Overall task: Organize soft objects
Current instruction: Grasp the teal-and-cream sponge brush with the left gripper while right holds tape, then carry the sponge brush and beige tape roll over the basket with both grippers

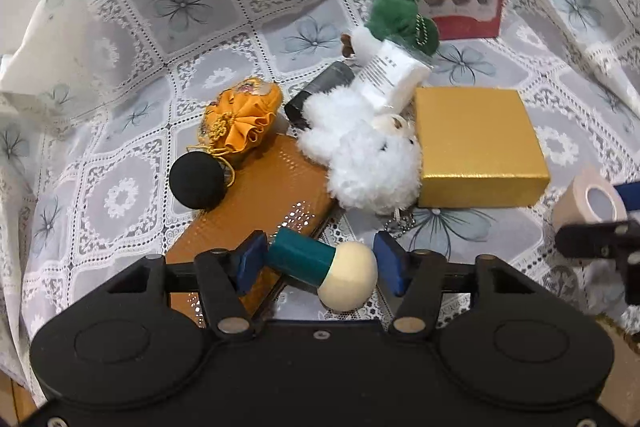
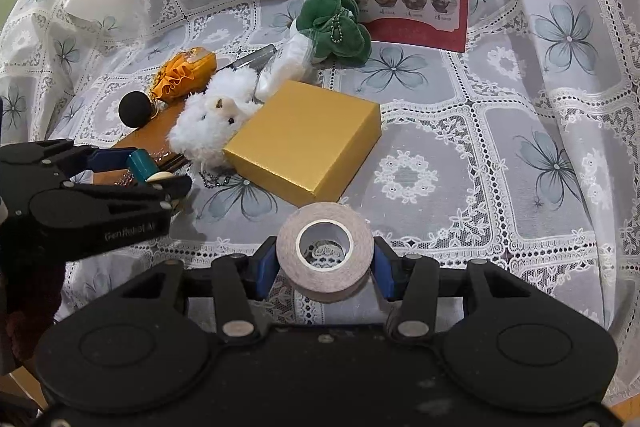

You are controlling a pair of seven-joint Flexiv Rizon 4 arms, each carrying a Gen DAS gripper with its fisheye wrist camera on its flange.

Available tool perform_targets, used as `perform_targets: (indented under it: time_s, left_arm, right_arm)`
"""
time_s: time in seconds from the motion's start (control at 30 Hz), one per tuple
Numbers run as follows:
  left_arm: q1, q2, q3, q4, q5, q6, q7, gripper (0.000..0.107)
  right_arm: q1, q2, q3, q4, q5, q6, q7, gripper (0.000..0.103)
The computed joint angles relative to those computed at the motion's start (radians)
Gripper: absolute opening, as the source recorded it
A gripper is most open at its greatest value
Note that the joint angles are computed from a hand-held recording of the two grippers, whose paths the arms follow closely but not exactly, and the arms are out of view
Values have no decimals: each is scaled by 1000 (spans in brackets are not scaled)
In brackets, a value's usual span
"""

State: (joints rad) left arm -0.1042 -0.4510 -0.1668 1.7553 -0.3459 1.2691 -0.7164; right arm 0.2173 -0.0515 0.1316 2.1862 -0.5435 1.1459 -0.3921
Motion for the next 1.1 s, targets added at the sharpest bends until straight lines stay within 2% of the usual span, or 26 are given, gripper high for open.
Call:
perform_targets:
  time_s: [0.1,0.2,0.5,0.83,1.1]
  left_arm:
    - [15,11,-9,-5,-42,-59,-20,55]
    - [18,34,-8,15,-68,-65,-34,55]
    - [36,169,-26,133,-240,-105,40,55]
    - [-13,322,59,260,-350,-182,92,55]
    - [-28,402,123,334,-342,-243,57,55]
  right_arm:
    - [2,3,2,0,-4,-10,7,47]
    - [3,10,4,1,-12,-27,18,47]
    - [8,45,22,6,-21,-76,42,47]
    - [25,133,72,32,-28,-151,78,47]
    - [53,206,118,52,6,-217,89,47]
